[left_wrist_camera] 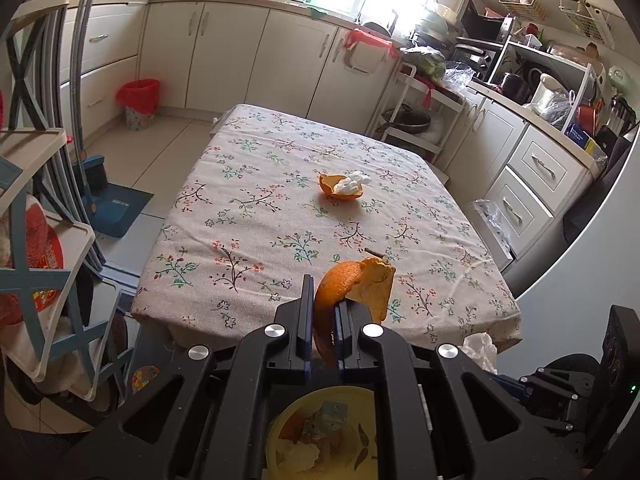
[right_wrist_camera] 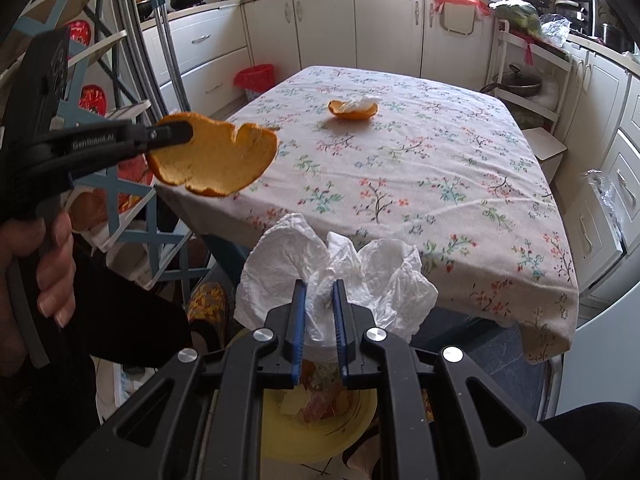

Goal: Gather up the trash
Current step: 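Carry the bag over the bucket and open the right tool while the left carries the peel, then open the left tool to drop the large orange peel into the bucket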

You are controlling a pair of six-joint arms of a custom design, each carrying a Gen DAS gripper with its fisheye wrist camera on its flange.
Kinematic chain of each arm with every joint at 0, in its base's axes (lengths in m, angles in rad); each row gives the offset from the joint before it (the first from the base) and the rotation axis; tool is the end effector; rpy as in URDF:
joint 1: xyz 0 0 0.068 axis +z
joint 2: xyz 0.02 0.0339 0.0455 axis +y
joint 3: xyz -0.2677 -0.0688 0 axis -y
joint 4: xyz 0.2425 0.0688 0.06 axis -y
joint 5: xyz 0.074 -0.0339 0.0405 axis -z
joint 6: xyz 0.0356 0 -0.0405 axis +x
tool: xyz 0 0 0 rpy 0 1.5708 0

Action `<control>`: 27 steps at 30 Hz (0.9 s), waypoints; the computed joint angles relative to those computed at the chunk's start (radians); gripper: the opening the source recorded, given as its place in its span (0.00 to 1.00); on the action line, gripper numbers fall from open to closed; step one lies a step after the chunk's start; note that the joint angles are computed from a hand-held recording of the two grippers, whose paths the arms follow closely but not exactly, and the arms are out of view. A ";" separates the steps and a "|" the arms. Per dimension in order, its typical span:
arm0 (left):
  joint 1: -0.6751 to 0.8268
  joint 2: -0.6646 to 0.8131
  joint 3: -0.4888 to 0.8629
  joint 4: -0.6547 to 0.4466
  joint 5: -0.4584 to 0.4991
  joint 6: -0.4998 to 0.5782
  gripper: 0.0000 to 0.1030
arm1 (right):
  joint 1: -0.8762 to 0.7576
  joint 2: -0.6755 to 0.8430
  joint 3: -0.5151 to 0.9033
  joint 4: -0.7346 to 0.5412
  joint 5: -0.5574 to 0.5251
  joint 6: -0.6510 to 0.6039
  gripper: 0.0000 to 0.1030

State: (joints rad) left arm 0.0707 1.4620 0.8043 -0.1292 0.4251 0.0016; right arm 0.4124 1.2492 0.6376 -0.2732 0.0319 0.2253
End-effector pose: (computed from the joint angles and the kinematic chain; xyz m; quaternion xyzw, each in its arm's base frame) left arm 0.2950 0.0062 0.2035 0.0493 0.9056 -0.1813 0.3802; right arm 0.2183 0.0943 0.1926 -0.0826 0.9380 0.0911 0.3240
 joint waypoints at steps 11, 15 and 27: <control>0.031 -0.048 -0.036 -0.018 0.030 0.022 0.07 | 0.085 0.010 -0.025 -0.053 0.015 0.015 0.37; 0.041 -0.071 -0.054 -0.027 0.040 0.033 0.07 | 0.099 0.011 -0.028 -0.064 0.033 0.021 0.43; 0.009 -0.106 -0.092 -0.065 0.027 0.071 0.07 | 0.085 -0.048 -0.052 -0.033 0.087 0.051 0.62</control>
